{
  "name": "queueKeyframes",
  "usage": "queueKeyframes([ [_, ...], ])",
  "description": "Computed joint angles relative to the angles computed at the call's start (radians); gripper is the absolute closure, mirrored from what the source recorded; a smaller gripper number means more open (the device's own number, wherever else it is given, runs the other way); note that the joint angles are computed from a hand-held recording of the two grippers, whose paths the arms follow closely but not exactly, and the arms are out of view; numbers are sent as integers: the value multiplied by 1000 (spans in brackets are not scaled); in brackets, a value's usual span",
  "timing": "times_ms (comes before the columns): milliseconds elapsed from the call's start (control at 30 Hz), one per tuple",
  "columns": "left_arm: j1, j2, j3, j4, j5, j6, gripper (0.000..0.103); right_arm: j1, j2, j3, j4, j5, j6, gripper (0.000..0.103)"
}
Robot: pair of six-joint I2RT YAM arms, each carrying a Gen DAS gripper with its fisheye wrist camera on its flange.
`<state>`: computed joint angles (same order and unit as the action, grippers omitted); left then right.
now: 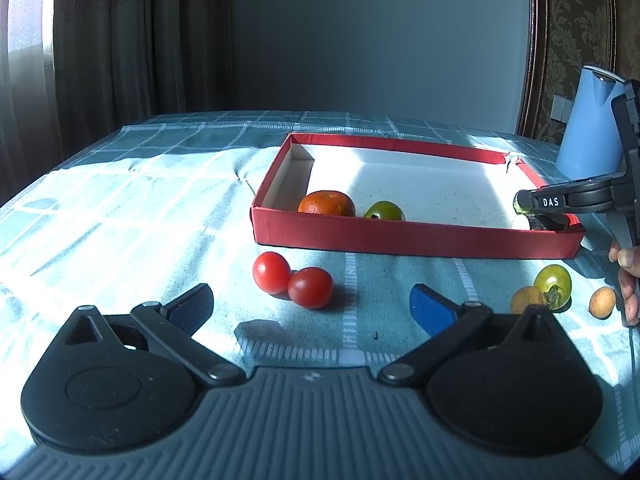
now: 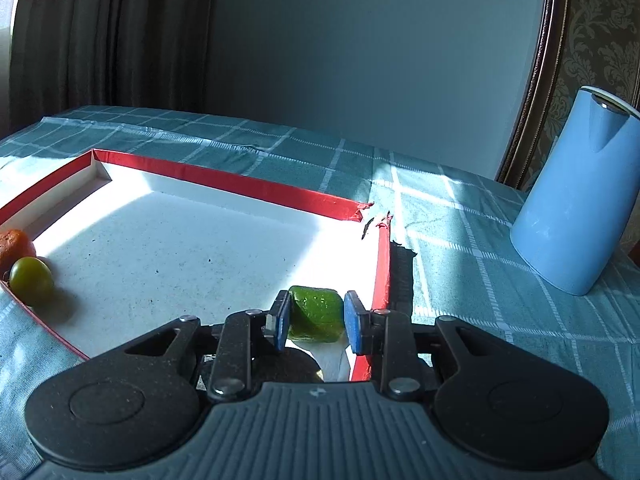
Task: Organize fruits
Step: 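Carry the cucumber piece into the red tray and open the right tool, then move the left tool to a red cherry tomato and close on it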
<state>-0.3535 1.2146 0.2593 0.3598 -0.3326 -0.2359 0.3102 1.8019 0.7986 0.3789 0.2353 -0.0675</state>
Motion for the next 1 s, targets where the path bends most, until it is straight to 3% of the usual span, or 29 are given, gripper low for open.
queueKeyframes([
  [167, 3, 4, 4, -5, 0, -2, 0, -10, -46, -41, 18, 1, 33, 74],
  [233, 5, 7, 5, -5, 2, -2, 0, -23, -112, -100, 59, -11, 64, 67],
  [300, 8, 4, 5, -8, 6, -3, 0, -35, -196, -177, 107, -19, 101, 28],
  [367, 17, -17, -7, -8, 15, -3, 0, -38, -291, -277, 176, -23, 125, 17],
  [533, 98, -235, -113, -23, 131, 74, 0, -102, -547, -505, 192, -199, 187, 17],
  [667, 190, -379, -161, -93, 203, 157, 0, -161, -579, -621, 251, -313, 221, 17],
  [800, 217, -319, -119, -99, 181, 164, 0, -182, -543, -638, 277, -375, 245, 17],
  [1000, 192, -177, -34, -90, 204, 130, 18, -174, -549, -652, 295, -392, 234, 17],
])
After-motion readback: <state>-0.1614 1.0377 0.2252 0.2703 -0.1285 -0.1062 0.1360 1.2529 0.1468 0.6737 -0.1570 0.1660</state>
